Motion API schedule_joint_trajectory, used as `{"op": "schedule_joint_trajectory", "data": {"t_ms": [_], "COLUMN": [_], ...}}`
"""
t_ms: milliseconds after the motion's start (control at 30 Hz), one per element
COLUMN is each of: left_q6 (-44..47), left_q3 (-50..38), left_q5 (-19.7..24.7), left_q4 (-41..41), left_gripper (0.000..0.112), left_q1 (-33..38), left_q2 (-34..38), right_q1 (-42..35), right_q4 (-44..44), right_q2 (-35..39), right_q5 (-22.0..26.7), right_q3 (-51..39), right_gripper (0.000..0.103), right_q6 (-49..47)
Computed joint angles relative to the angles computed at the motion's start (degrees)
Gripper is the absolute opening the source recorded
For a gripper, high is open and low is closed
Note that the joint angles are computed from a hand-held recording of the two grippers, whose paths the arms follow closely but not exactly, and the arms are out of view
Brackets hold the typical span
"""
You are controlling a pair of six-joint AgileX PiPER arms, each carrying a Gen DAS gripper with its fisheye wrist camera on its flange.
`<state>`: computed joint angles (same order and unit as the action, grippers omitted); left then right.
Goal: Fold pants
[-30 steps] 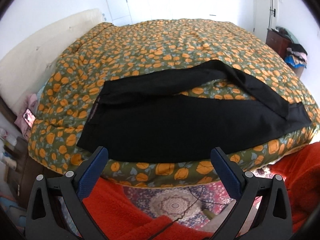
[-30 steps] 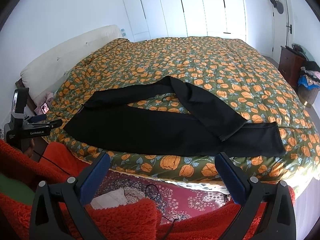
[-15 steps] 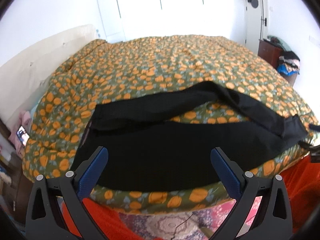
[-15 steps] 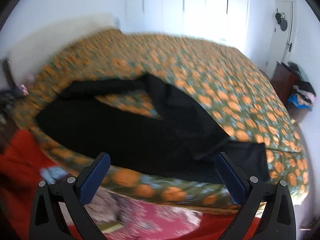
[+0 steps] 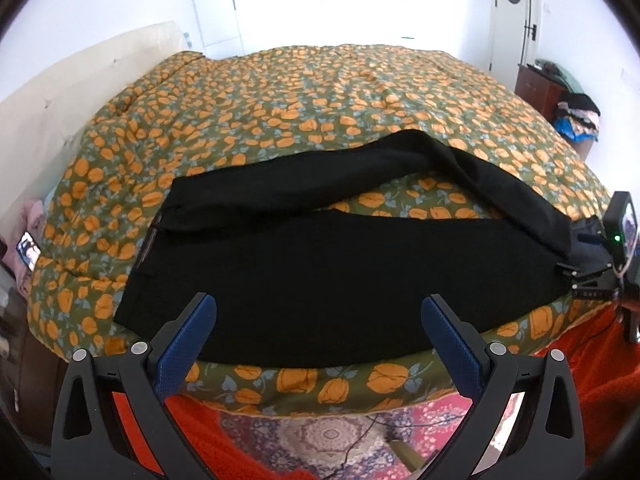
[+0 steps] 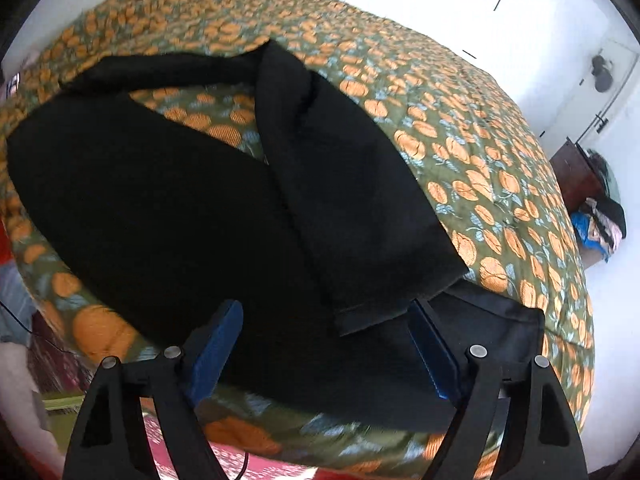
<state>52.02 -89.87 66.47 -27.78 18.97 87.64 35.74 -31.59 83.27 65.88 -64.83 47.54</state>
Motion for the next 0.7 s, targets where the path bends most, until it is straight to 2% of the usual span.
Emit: {"op": "schedule_joint_trajectory", "data": {"t_ms": [233,333,400,433,467,500,633,700], "left_q6": [0.3,0.5,0.4,0.4,0.3,0.4,-0.3,-1.0], "left_q3": [1.7,1.7,1.6,1.7,1.5,1.5,1.3,1.0], "left_q5": [-0.1,-0.3,-0.3,-0.3,-0.3,-0.3,-0.5,-0.4], "left_q4": [2.0,2.0,2.1,2.2,2.3,2.3,3.3,4.1], "left_gripper": [0.102,0.102,0.102,0.102,0.102,0.102,0.102,0.102], "left_q1": [-0.3,-0.4,-0.4,-0.4,-0.5,-0.4,-0.9,-1.6], "left_q2": [0.3,0.3,0.4,0.3,0.5,0.6,1.3,2.1], "right_q1": [-6.2,-7.1,-7.5,-7.8,-8.2,-8.4,-12.7,-19.1], "right_q4": [4.1,4.5,3.8,3.5,3.8,3.4,4.7,6.8], "right_q2": [2.8,3.1,3.7,3.7,3.3,2.9,0.6,1.8], "right_q5": [-2.6,-2.9,-1.9,-1.2,-1.1,-0.2,2.2,3.8], "right_q3": [-0.3,-0.6,-1.3,-1.8,-2.1,-3.0,-9.7,-18.4], "right_gripper": [0.081,0.066,0.044,0.037,0.022,0.011,0.009,0.008], "right_q6": [-7.3,-6.9,-6.0,-5.7,-5.8,-5.3,-8.8,-15.8]}}
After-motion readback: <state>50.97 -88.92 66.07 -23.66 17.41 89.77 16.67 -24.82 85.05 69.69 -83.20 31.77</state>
